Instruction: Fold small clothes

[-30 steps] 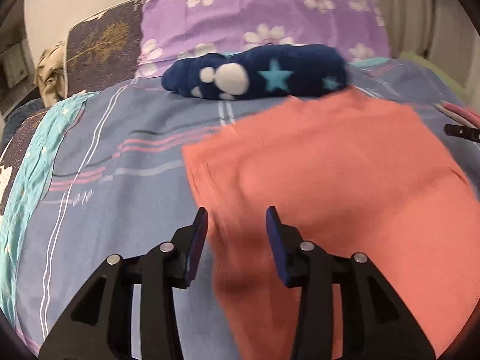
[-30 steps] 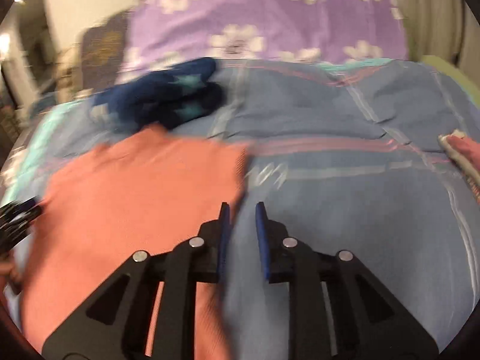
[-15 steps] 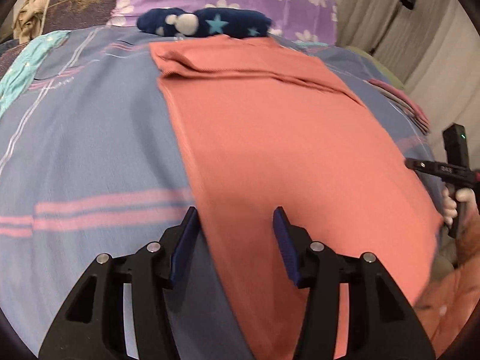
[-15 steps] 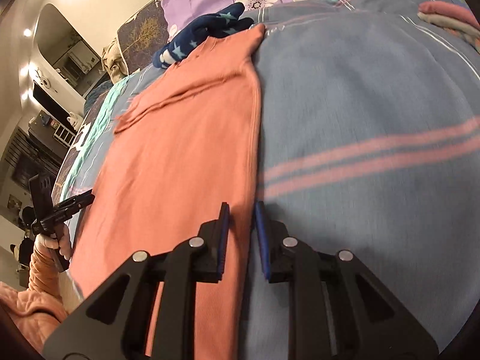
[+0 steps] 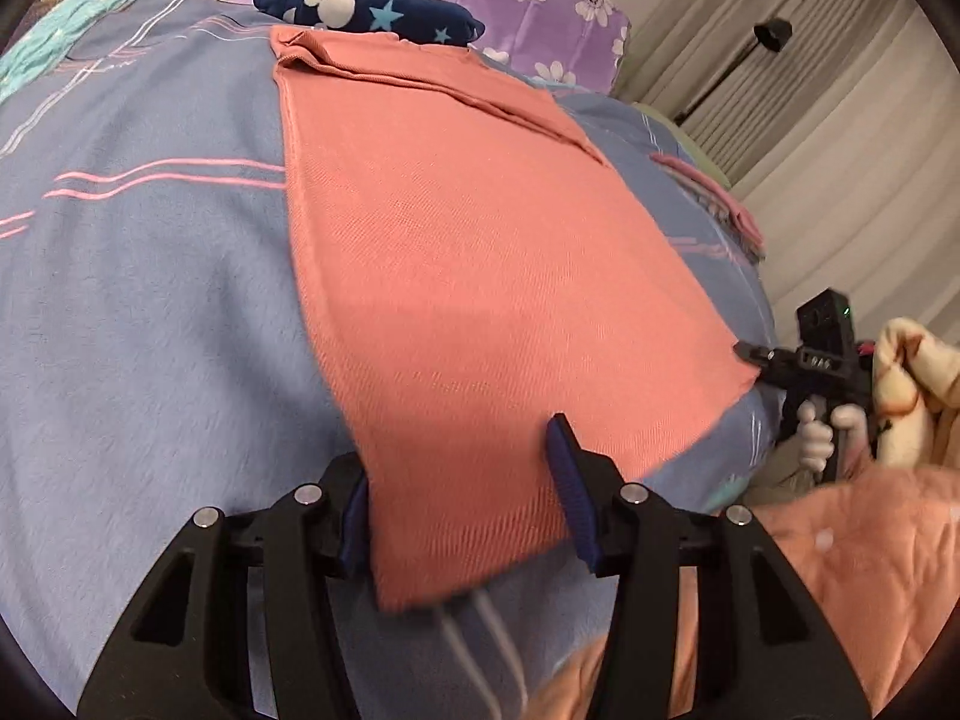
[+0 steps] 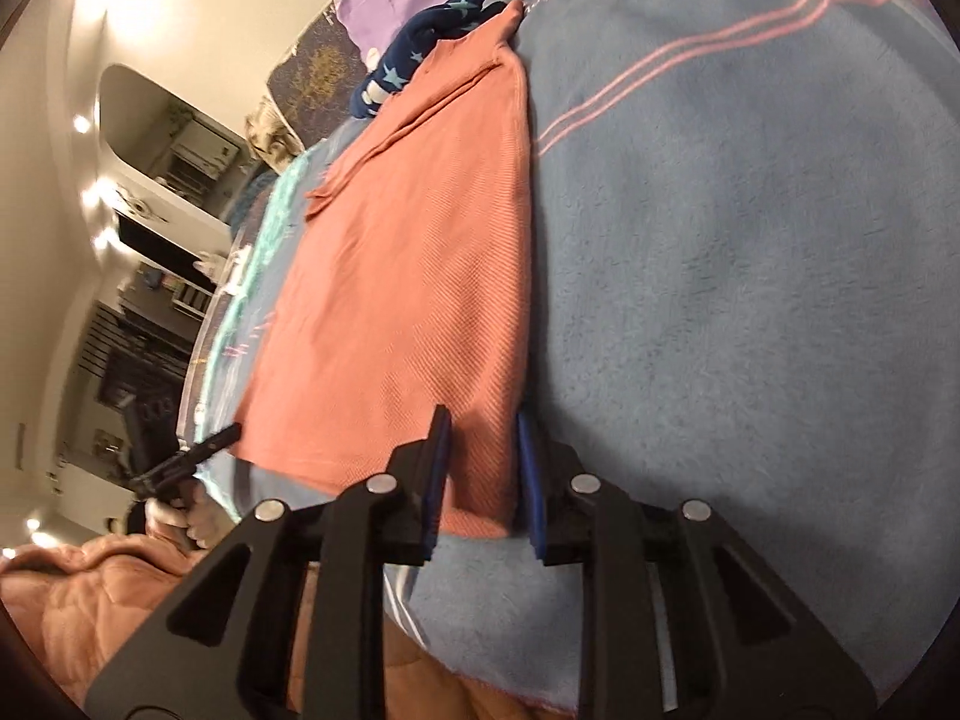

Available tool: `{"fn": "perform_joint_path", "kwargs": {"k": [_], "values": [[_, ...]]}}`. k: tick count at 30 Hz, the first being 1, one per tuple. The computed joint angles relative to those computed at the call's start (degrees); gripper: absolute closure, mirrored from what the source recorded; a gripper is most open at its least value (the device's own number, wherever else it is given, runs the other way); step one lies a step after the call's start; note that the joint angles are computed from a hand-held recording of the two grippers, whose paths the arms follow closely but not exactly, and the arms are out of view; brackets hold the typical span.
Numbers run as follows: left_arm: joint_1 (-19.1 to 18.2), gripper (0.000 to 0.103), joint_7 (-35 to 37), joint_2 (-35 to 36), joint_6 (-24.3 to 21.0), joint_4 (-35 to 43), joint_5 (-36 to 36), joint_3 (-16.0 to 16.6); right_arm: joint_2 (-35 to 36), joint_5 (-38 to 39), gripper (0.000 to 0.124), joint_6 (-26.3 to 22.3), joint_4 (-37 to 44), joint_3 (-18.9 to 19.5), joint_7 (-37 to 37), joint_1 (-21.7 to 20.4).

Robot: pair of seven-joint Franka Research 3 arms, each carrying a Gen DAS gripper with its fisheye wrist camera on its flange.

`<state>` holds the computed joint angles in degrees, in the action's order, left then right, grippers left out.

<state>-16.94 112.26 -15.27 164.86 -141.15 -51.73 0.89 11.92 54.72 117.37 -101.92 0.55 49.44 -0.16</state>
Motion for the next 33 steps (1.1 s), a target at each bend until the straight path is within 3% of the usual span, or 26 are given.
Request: {"fn": "perform_joint_path", "kwargs": {"k": [2,3,4,7,10,12,17,18,21,25,30,33], "values": [[0.79,0.074,-1.61,1.61,-0.52,1.71,0.5,-0.06,2.28,1.74,0.101,-2.3,2.54,0.46,0.25,-0.38],[1.05,0.095,-2.12,2.17,-1.24,2.54,-0.35,0.15,2.77,1.55,0.105,-2.15,3.19,0.67,0.79,-0.18],[1.52,0.101,-2.86,2.38,-1.7,2.96,-1.04,0.06,2.56,1.19,0.117,-1.56,3.11,0.73,1.05,-0.05],[2.62,0.101,-4.59,1.46,2.37,2.68,0.01,-1.42,1.02,5.45,0.12,-0.22,2.08,1.25,-0.88,-0.6],[-2.15,0.101,3.69,-1.42,8.31,4.24,-6.22,1.62,-0.92,12.08,0.12,-0.48,2.65,1.39,-5.38,-1.42],[-3.59,0.101,4.78,-3.34,11.94,4.55,-4.41,1.65,-3.13,14.4,0.121,0.54,2.91,1.35,-9.22,-1.0],[-2.39,0.101,0.51,-10.1,18.34,1.7,4.07,-2.85,-11.66,21.23,0.121,0.62,-2.12,-0.99,-18.73,0.01],[-0.22,0.101,-1.31,-12.04,18.82,0.38,5.54,-5.44,-14.13,22.42,0.121,0.49,-4.05,-1.81,-20.97,0.22],[8.75,0.101,-6.9,-15.18,17.22,-1.77,10.53,-13.49,-18.13,20.04,0.12,5.0,-7.12,-3.02,-23.81,2.03],[12.54,0.101,-12.31,-10.87,11.65,0.37,14.69,-14.31,-14.13,12.3,0.119,9.13,-4.35,-2.8,-17.63,4.38],[12.02,0.101,-15.52,-3.8,9.5,4.39,18.64,-10.78,-6.67,9.67,0.119,10.44,2.22,-1.66,-12.52,4.73],[9.82,0.101,-15.9,0.49,8.98,8.6,19.93,-6.72,-1.23,8.93,0.119,11.29,8.96,-0.17,-10.09,4.27]]}}
